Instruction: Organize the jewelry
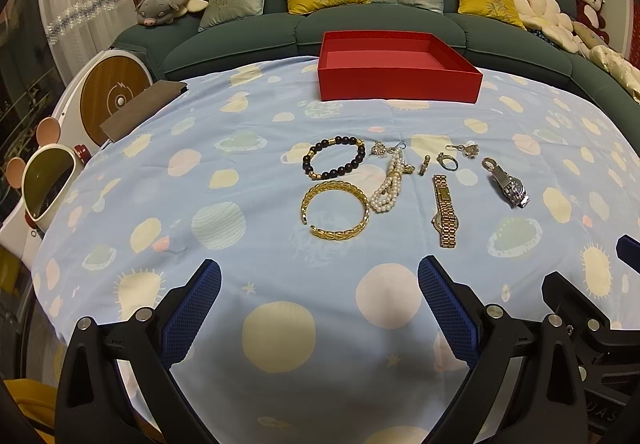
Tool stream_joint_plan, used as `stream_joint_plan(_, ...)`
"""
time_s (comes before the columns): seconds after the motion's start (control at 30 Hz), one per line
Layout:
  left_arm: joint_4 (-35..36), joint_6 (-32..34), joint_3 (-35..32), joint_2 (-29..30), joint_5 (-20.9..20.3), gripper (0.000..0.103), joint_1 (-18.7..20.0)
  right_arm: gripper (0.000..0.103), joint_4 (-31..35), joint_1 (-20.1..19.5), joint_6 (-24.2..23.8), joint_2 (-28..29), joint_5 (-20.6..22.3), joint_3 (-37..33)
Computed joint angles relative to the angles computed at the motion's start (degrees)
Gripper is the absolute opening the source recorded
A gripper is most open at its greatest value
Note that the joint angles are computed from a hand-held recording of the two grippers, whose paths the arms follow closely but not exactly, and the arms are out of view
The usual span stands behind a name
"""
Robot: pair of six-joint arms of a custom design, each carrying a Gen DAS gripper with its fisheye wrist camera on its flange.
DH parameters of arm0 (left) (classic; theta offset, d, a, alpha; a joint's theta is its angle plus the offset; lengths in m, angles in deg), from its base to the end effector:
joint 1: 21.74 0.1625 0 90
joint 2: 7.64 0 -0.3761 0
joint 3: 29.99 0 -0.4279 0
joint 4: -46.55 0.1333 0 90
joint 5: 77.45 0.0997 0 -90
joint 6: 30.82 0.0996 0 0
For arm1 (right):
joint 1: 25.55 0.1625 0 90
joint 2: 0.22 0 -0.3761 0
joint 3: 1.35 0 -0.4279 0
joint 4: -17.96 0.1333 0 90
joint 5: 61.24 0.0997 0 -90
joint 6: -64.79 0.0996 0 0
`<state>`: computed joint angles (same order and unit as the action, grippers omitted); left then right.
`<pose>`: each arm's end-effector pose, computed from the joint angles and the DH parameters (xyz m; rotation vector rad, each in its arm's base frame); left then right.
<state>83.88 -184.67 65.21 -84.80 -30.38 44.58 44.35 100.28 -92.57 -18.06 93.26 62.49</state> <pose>0.0035 -0.4928 0.2800 0.7119 2.2005 -0.6960 0.3707 -0.4393 -0.1011 0.0376 -2.1270 0.9386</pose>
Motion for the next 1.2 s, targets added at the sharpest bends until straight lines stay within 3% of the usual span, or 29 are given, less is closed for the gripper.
stream_joint_plan(1.2,0.26,-0.29,-0.16,0.00,0.06,0.093,0.24,0.098,-0.35,0.01,-0.28,-0.13,0.06,0.22)
